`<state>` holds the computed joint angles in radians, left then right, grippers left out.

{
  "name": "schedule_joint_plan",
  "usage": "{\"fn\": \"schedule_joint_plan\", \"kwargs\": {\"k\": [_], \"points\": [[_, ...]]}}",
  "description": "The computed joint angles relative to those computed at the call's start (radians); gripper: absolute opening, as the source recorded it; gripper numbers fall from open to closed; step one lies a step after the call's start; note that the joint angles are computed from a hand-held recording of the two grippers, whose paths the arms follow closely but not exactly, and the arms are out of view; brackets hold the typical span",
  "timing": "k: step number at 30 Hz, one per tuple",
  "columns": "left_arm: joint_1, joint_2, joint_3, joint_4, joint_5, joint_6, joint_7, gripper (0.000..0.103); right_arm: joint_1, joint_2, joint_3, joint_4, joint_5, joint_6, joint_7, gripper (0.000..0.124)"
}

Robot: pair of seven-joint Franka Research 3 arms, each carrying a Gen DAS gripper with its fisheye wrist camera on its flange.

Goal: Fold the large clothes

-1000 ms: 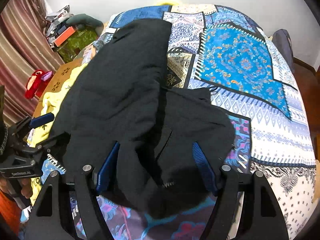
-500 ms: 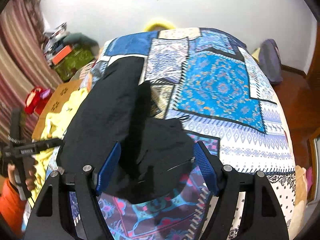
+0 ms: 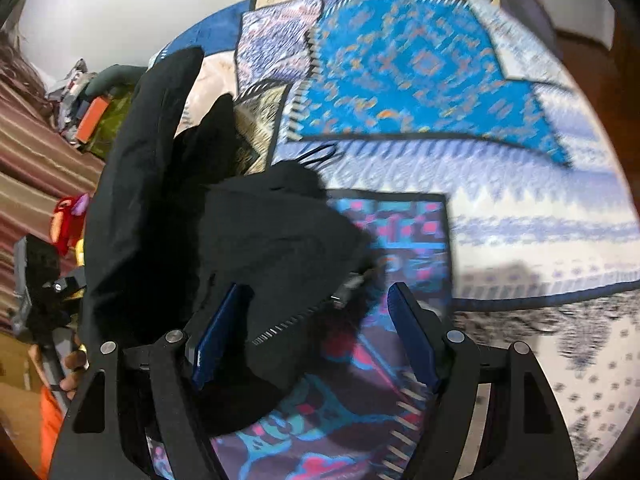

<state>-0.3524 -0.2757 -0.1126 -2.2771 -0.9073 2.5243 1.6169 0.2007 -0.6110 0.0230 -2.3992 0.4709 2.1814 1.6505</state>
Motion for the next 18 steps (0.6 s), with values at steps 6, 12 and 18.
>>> {"fn": "schedule_joint_plan", "kwargs": {"k": [6,12,18], "points": [[-0.011,-0.003,0.022,-0.024,-0.11,-0.006,0.081,0.103,0.046,0.027,-0.046,-0.021,0.144,0.042,-0.077,0.072],[0.004,-0.012,-0.016,-0.023,-0.061,0.041,0.06,0.1,0.066,0.021,-0.093,-0.031,0.26,0.004,-0.157,0.037],[-0.014,-0.027,-0.021,-0.006,0.044,0.079,-0.011,0.087,0.044,0.005,-0.052,0.008,0.248,0.019,-0.182,0.018]]}}
